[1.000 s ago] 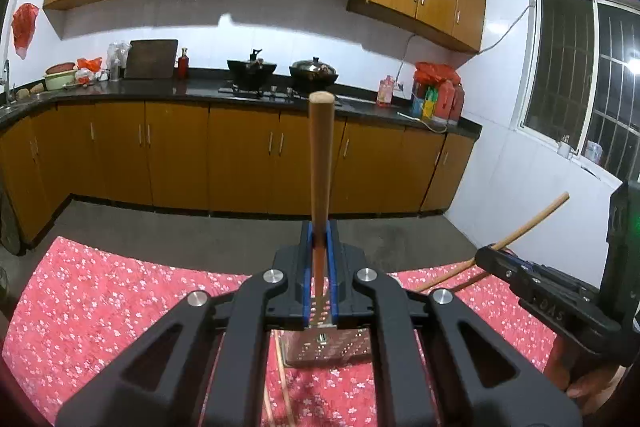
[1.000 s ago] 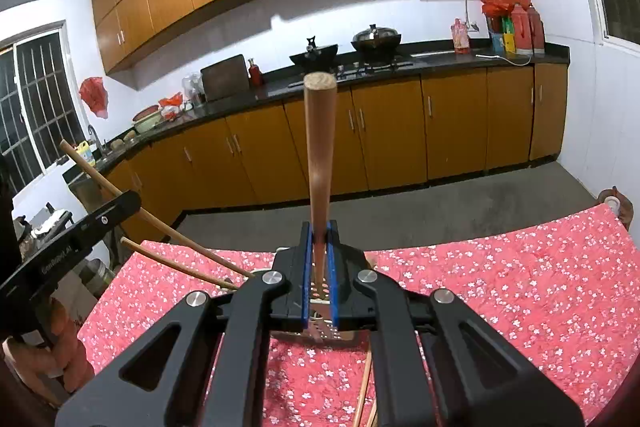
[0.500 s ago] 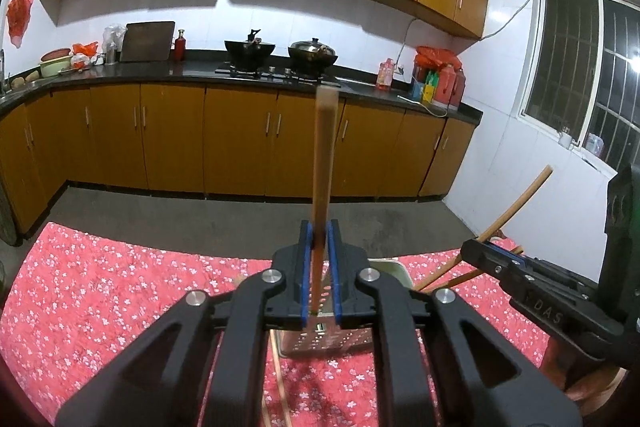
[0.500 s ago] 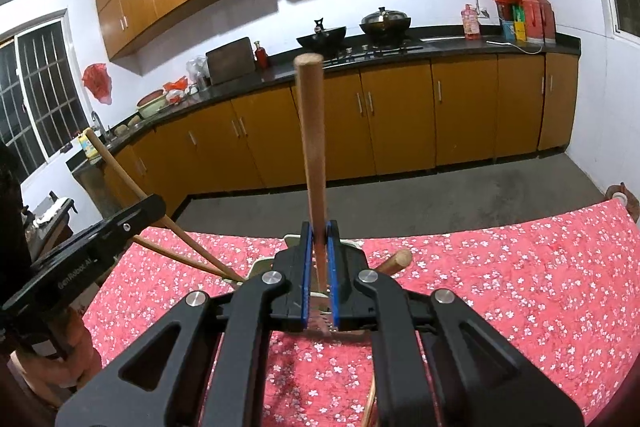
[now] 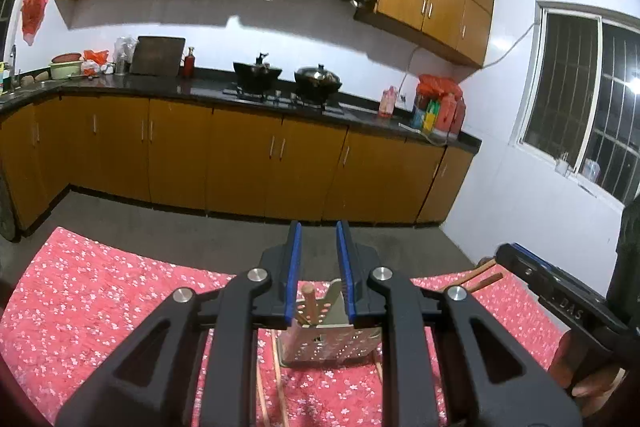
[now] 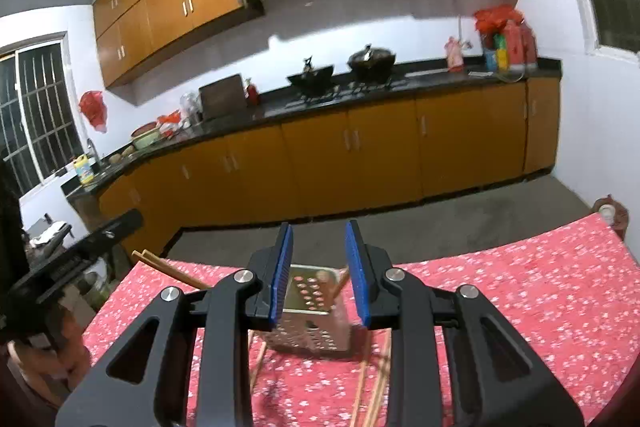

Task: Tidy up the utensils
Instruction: 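Move both open grippers back toward the remaining chopsticks on the table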

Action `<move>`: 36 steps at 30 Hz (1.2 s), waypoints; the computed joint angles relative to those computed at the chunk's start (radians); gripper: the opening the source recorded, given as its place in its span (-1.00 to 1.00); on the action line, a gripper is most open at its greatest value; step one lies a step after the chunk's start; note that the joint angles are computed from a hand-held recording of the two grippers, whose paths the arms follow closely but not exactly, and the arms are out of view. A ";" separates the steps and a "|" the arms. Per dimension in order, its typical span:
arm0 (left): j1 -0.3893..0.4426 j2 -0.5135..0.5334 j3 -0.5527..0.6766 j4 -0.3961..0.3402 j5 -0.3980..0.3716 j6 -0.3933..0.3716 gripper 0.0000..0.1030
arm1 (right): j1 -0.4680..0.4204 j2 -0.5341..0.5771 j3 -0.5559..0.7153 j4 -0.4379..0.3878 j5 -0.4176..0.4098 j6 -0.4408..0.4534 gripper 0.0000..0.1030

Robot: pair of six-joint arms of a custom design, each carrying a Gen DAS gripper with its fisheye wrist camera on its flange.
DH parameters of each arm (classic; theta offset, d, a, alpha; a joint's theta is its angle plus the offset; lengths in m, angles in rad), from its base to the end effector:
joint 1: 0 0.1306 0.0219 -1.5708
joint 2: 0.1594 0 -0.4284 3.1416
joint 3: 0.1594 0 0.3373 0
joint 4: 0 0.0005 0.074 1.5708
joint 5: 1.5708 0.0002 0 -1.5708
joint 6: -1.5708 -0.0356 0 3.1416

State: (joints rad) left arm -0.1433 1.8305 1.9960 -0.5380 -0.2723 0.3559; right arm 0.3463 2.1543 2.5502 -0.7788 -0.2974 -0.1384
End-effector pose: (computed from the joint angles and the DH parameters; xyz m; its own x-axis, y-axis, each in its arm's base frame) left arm 0.6246 -0.0809 0.5379 -0.2992 -0.2959 -0.9072 -0.2290 0.9452 -0.2328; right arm 0.6767 0.2548 0.5356 -0.4281 -0.0143 -0.9036 -0.5262 0.8169 0.2364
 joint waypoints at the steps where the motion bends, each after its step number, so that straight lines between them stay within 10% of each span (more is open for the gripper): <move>1: 0.000 -0.021 -0.029 0.021 -0.008 0.001 -0.61 | -0.008 -0.028 -0.060 0.040 0.011 -0.004 -0.45; 7: -0.002 -0.152 -0.245 0.129 -0.100 0.015 -0.48 | -0.049 -0.102 -0.263 0.124 0.076 -0.033 -0.45; 14: 0.020 -0.167 -0.396 0.032 -0.160 0.079 -0.44 | -0.051 -0.029 -0.305 -0.046 0.101 -0.011 -0.45; 36: 0.002 -0.057 -0.471 -0.085 -0.020 0.157 -0.44 | 0.016 0.031 -0.378 -0.118 0.076 0.050 -0.65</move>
